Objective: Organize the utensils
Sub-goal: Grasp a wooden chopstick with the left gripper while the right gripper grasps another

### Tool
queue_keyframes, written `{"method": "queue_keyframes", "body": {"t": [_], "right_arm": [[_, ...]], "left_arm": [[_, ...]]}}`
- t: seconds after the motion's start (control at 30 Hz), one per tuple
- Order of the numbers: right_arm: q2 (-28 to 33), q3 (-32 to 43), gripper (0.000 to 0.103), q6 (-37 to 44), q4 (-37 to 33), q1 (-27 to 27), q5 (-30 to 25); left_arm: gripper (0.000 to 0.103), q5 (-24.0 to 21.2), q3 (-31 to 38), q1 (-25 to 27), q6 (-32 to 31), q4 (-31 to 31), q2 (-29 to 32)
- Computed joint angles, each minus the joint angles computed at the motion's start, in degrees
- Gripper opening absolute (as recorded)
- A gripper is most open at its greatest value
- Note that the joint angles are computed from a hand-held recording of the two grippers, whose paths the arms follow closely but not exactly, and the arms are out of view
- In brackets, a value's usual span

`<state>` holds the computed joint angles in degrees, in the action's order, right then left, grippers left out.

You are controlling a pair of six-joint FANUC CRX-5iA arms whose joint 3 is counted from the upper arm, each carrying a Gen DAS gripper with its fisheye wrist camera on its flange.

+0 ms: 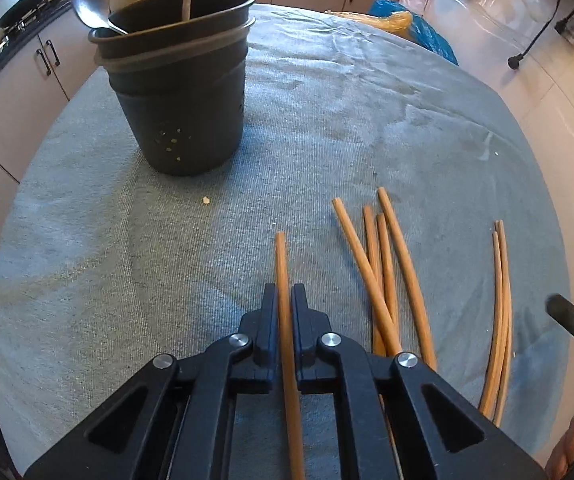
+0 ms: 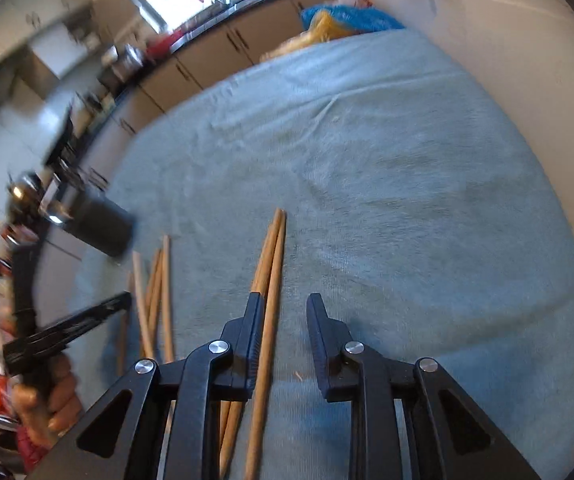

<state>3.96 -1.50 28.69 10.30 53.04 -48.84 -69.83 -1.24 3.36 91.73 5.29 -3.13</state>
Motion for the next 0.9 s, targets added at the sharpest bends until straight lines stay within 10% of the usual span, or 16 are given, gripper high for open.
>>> {"method": "queue_keyframes", "body": {"t": [0.53,0.73,0.9], "right_arm": [[19.3,21.9,0.023,8.5,6.7,1.1,-22.3],[17.7,21.4,0.007,9.5,1.5,-2.1,-19.3],[6.7,7.3,0.006,2.6,1.9,-1.1,-3.6]], "left_arm": [[0.008,3.2,-1.6,-0.2,-3.2,0.3,-0.9],[0.006,3.4,-2.0,0.8,-5.6,3.4,-0.3],[0.006,6.2,-5.8,2.6,-9.8,8.2,-3.9]]}}
